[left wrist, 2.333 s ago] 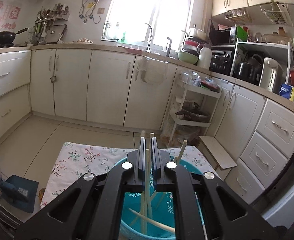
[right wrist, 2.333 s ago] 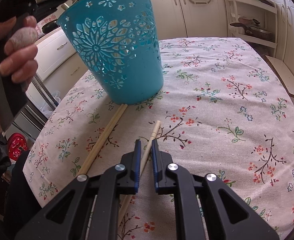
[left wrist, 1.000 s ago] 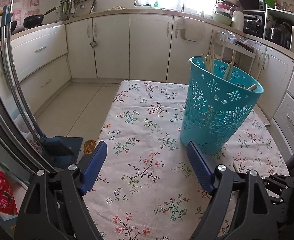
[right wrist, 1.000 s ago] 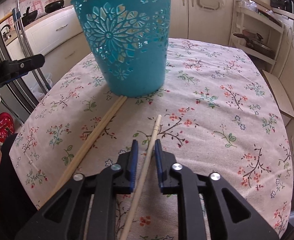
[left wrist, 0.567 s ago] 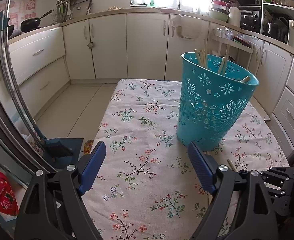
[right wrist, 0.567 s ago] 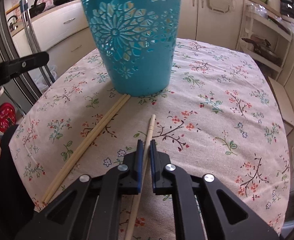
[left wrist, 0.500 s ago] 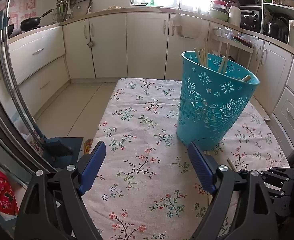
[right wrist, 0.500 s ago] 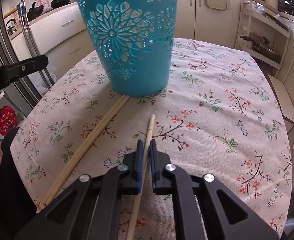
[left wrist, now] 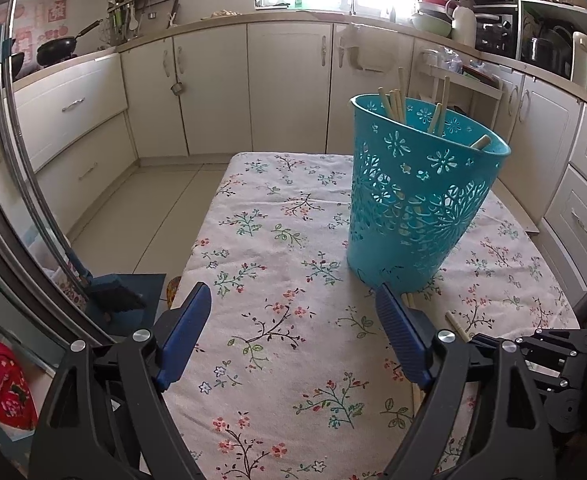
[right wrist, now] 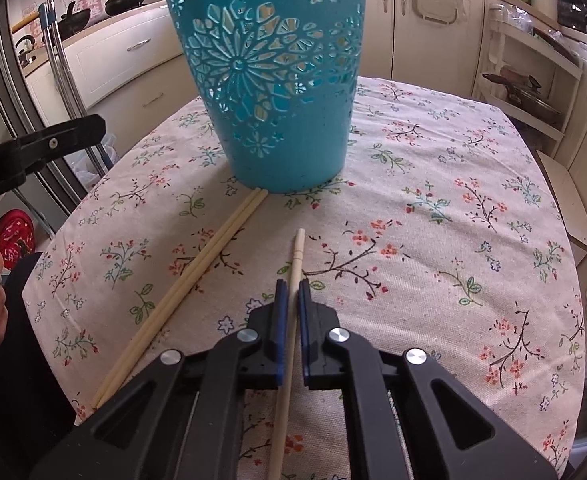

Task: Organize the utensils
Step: 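Close the right tool on the loose wooden stick, then lift the stick with the right tool up over the teal cup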

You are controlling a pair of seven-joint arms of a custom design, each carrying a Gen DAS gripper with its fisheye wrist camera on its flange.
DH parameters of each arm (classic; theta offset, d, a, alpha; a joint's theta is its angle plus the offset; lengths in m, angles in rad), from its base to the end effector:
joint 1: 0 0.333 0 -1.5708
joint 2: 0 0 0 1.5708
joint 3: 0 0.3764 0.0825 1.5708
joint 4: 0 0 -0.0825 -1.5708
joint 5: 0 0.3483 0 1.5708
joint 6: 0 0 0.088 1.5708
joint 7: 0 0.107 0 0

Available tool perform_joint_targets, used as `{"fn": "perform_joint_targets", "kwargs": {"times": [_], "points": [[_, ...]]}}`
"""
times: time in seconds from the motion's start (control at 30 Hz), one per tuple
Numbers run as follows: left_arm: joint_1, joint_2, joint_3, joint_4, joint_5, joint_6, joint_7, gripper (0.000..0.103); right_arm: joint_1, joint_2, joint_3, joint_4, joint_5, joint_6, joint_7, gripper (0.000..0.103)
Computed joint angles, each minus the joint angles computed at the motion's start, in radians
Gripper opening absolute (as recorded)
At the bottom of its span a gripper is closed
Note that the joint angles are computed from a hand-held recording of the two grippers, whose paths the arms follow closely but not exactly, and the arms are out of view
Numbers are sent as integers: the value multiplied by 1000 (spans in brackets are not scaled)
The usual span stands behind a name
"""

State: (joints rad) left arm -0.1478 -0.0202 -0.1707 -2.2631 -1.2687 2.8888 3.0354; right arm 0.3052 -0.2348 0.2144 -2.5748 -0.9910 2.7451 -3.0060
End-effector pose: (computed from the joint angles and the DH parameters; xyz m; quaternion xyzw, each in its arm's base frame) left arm 0.4997 -0.1066 0.4941 -0.4129 0.8127 -0.3681 0.1829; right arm 0.3389 0.2366 0.4547 -0.5513 0.7653 -0.2206 0.2483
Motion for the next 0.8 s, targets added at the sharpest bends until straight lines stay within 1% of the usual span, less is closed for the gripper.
{"fn": "perform_joint_targets", "kwargs": {"times": [0.17, 0.43, 0.67, 0.8], "points": [[0, -3, 1, -6, 13, -3, -9, 81, -7, -7, 4, -9, -21, 20, 48, 6], [4, -4, 5, -10, 23, -11, -18, 81, -41, -28, 10, -30, -95, 86, 175, 6], [7, -3, 6, -11, 36, -12, -32, 81, -70, -54, 22, -32, -191, 127, 290, 6], [7, -3, 6, -12, 43, -11, -39, 81, -76, -71, 29, -28, -251, 131, 351, 6]]}}
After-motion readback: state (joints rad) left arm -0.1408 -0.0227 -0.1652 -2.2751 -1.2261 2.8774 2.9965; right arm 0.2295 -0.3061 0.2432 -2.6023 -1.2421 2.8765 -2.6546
